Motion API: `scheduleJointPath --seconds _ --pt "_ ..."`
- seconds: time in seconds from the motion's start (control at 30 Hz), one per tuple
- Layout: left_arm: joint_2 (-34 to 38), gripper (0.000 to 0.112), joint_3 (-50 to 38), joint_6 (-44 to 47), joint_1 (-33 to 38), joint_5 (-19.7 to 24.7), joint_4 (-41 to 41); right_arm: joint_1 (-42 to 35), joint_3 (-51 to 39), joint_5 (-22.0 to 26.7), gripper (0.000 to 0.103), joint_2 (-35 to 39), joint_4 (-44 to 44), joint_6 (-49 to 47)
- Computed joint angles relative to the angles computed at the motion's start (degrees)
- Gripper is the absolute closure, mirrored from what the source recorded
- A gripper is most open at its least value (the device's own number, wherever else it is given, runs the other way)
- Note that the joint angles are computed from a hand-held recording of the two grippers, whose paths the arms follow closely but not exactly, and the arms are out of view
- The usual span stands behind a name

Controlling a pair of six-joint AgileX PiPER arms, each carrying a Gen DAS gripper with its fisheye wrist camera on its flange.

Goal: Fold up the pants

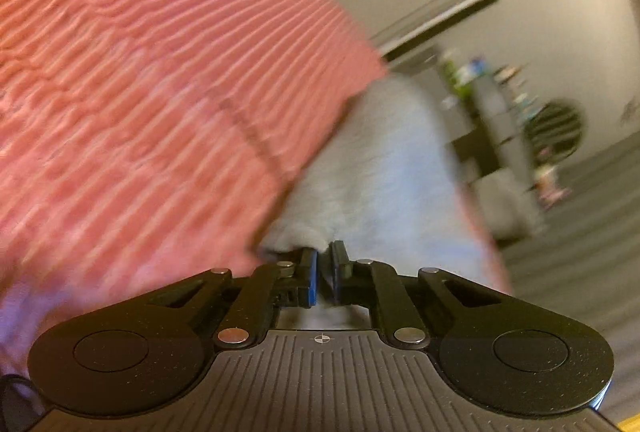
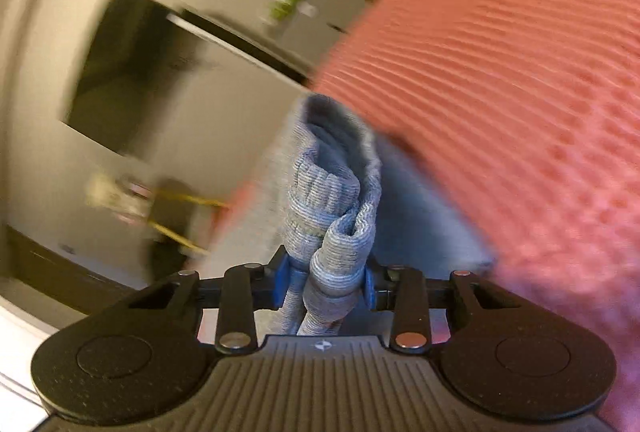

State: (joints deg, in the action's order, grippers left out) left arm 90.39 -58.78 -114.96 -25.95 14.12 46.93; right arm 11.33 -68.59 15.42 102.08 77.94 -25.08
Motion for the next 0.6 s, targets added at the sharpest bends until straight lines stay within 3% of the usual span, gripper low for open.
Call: scheduleJointPath --seconds 0.1,0.17,0.23,0.27,0.3,0.37,0.43,0.5,0.57,0.6 --pt "-0.06 0.098 -2.39 7.0 -0.78 4.26 -4.56 -0.66 -2.4 1.52 0.065 3.79 -6.41 3.86" --pt "-1.04 0.1 -5.78 12.28 -2.59 10.44 -6.41 -0.14 -3.66 2.48 0.059 2.21 -17.85 13.49" --pt "-2.03 0.096 -9.02 10.67 -6.53 17.88 0.44 -0.43 -5.26 4.68 0.057 0.64 -29.31 24.8" --pt "-1.82 0.088 -10.38 10.1 -8.18 20.4 3.92 -0.31 -5.58 4.82 0.056 -0.58 -35.04 29.56" --pt "-0.93 0.077 -12.31 11.58 -9.21 21.76 5.76 0.37 -5.3 3.69 0.055 -1.96 -40.77 34.04" --pt "2.2 0.075 -15.92 15.54 -9.94 22.28 6.08 2.21 -4.59 0.16 0.051 -3.91 -52.23 41.28" --pt "6.11 0.075 -19.68 24.86 -8.75 21.65 -1.44 5.0 -6.29 -0.72 0.049 -3.57 -63.68 48.95" --pt "10.3 0.074 -24.04 33.38 -8.05 25.03 -9.31 7.08 -9.89 2.68 0.047 -0.32 -75.06 56.9" --pt "11.3 0.074 -23.91 36.09 -8.07 24.71 -8.32 8.22 -13.46 7.68 0.031 3.74 -84.83 61.94" --pt "11.43 0.074 -24.17 37.16 -8.02 24.58 -8.2 8.29 -12.81 6.74 0.028 4.28 -86.59 62.89"
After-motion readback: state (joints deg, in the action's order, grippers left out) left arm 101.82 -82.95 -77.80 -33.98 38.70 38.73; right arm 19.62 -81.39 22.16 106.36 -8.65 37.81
